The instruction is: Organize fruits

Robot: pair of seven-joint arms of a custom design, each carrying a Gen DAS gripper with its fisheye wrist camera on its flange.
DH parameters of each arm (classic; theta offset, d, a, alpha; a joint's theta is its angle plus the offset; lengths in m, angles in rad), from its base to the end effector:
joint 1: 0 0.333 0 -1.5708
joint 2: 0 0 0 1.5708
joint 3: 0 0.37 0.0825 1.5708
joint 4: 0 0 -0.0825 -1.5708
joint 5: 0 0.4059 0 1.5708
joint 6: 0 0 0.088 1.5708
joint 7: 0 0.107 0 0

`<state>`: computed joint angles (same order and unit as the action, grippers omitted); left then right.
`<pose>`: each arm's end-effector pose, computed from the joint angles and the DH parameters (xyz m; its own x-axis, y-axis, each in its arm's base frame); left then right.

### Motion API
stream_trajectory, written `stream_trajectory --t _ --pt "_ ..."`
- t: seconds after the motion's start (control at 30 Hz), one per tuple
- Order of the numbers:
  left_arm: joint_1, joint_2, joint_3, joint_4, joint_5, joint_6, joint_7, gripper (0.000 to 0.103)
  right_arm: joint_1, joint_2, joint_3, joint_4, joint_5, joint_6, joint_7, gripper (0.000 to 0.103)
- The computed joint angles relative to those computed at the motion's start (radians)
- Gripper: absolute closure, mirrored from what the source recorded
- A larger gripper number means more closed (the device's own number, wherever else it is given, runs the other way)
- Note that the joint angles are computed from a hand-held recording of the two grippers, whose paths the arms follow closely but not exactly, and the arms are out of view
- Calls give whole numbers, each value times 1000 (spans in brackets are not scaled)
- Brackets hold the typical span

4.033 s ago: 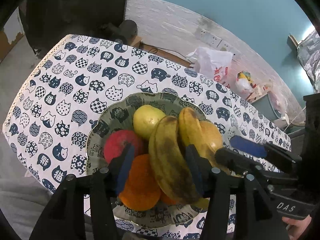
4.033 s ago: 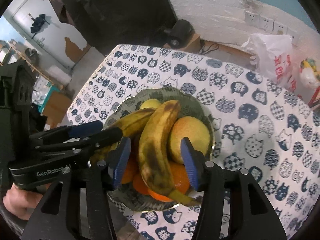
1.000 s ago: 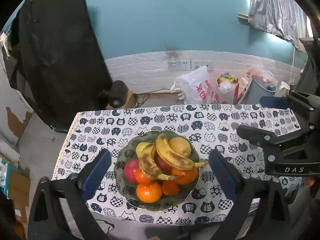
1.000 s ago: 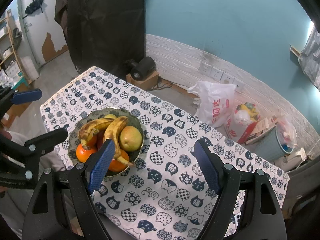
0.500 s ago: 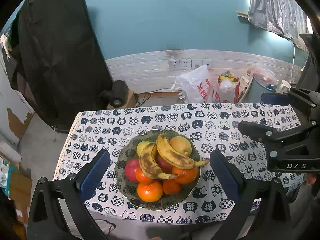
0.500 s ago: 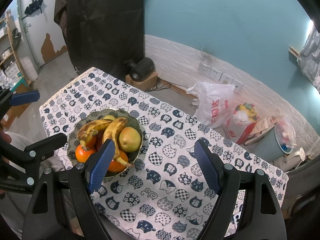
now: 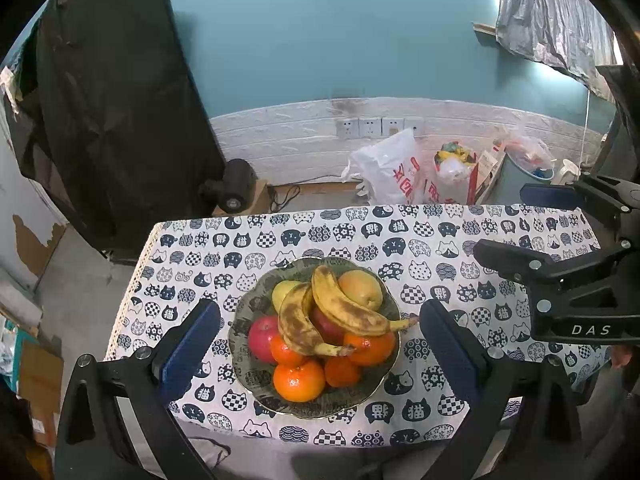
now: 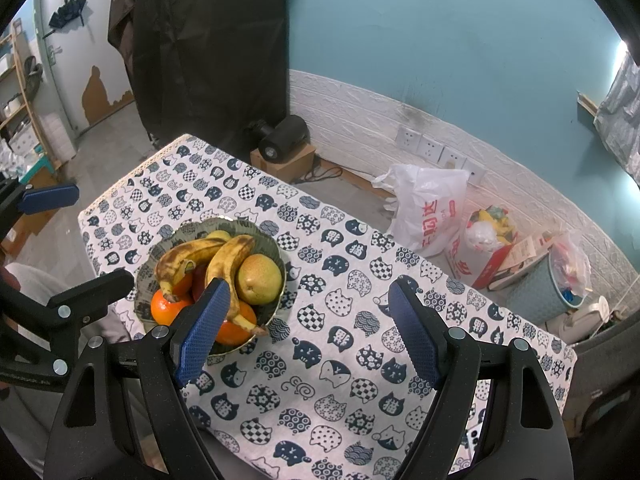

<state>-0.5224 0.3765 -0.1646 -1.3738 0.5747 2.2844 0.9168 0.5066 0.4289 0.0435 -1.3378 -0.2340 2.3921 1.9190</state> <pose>0.6088 -0.4500 0.6141 -0.2174 -0.9684 -0.1222 -0.7321 0.2446 -0.6357 0.6675 0.3978 0.6023 0.3061 -0.9520 0.0030 -0.7563 -0.2451 -0.6066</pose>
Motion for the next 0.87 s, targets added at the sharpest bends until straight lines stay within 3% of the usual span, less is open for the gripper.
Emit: stream_trajectory --t 0.87 --pt "3 2 -9 -1 -48 -21 18 2 -5 -2 0 -2 4 -2 -7 23"
